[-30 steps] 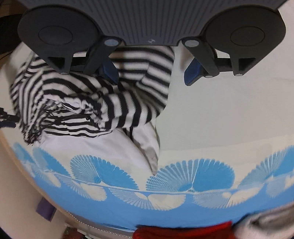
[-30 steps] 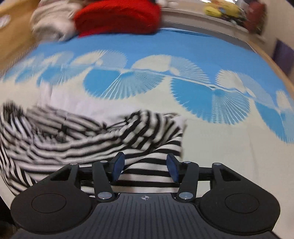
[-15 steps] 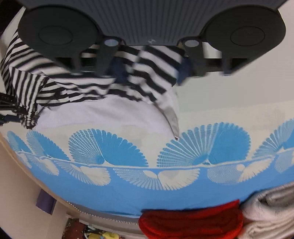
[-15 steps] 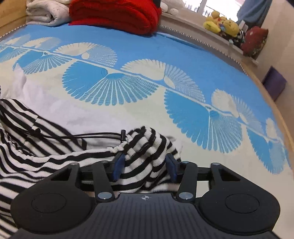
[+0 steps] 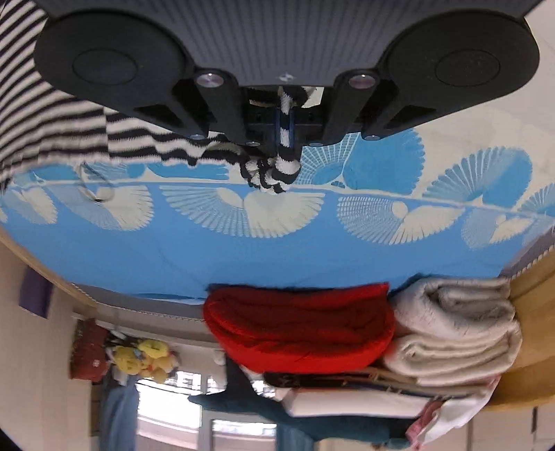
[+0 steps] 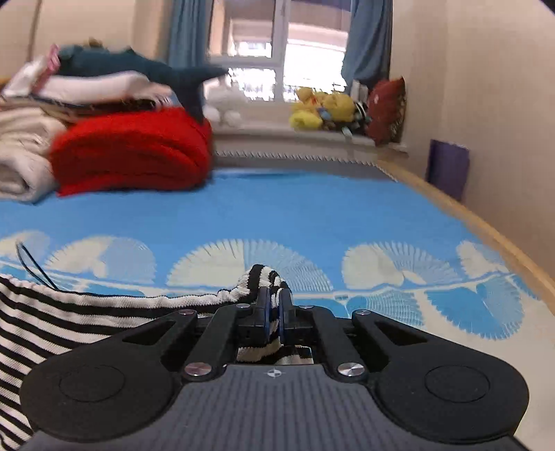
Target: Fold small clothes
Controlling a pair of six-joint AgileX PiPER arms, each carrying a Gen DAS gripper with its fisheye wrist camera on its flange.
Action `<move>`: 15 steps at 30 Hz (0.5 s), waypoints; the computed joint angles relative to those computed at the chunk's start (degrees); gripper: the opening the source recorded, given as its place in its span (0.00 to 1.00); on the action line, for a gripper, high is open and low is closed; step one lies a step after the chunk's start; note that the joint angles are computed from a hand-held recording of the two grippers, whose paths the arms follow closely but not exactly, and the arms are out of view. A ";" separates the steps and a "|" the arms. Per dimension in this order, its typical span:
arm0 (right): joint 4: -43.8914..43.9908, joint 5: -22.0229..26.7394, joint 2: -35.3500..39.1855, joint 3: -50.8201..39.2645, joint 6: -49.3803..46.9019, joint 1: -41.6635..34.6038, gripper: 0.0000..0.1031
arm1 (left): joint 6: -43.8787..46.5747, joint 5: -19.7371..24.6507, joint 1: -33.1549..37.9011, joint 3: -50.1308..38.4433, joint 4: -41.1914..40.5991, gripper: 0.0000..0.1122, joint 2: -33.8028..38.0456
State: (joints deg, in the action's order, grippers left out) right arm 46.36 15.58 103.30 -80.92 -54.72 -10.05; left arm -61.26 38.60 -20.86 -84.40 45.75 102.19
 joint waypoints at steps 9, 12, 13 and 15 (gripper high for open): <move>-47.44 17.69 15.30 -16.16 44.02 7.83 0.14 | 16.97 13.69 10.51 -15.31 -36.59 0.37 12.98; -48.78 15.89 13.15 -15.41 44.37 8.33 0.32 | 14.89 13.30 10.11 -14.29 -33.59 0.50 9.83; -46.56 14.03 11.28 -13.75 43.62 7.75 0.38 | 14.54 12.76 9.62 -13.55 -32.65 0.53 8.49; -43.90 12.09 8.72 -12.00 42.01 6.52 0.43 | 14.58 12.37 8.62 -12.58 -31.23 0.56 6.23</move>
